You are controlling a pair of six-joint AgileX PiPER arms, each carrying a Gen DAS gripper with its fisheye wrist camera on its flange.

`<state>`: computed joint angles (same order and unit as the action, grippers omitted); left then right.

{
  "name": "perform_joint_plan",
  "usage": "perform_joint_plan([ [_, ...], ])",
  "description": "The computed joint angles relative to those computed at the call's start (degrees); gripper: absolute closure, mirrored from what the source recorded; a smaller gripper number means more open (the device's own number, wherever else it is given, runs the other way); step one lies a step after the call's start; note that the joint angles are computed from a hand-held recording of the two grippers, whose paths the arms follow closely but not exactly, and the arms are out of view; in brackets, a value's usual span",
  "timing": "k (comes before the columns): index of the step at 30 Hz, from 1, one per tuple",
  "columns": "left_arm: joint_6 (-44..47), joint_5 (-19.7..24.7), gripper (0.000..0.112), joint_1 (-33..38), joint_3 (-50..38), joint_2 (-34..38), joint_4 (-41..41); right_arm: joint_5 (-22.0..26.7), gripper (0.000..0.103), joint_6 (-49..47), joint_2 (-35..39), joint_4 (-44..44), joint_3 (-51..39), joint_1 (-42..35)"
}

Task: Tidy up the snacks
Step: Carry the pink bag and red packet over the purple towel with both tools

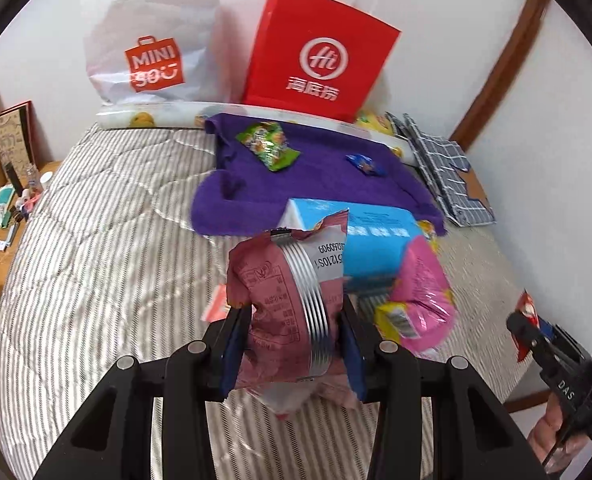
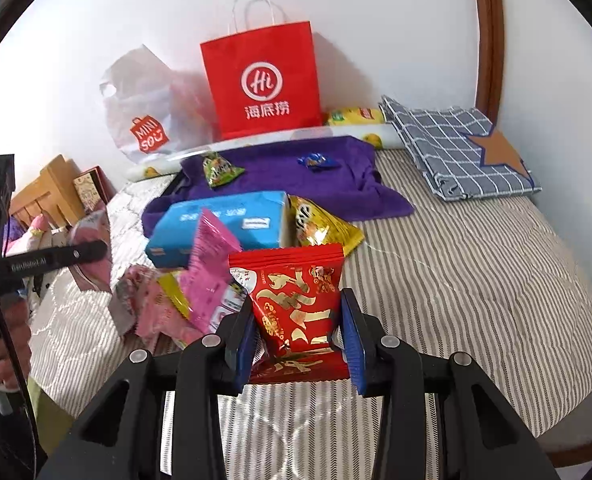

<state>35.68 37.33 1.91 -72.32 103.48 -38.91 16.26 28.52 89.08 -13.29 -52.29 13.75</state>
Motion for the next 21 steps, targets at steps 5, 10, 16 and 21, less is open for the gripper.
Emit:
perform_joint_plan([
  [5, 0.9, 0.4, 0.072, -1.2, 1.4, -1.6, -1.5, 0.4, 0.065, -0.9, -0.5, 0.8, -0.9, 0.2],
  [10, 1.2, 0.7, 0.072, -2.6, 1.2, -1.7, -3.3, 0.5, 0.065, -2.1, 0.5, 1.7, -2.5, 0.4],
  [16, 0.1, 0.9, 0.072, -5.1, -1.5, -0.2, -3.1, 0.4, 0.065, -8.9, 2.8, 7.6, -5.8, -0.4],
  [21, -1.8, 1.3, 0.072, -6.3, -5.4, 2.0, -1.3, 0.4, 0.065, -13.0, 5.4, 11.2, -9.5, -1.2],
])
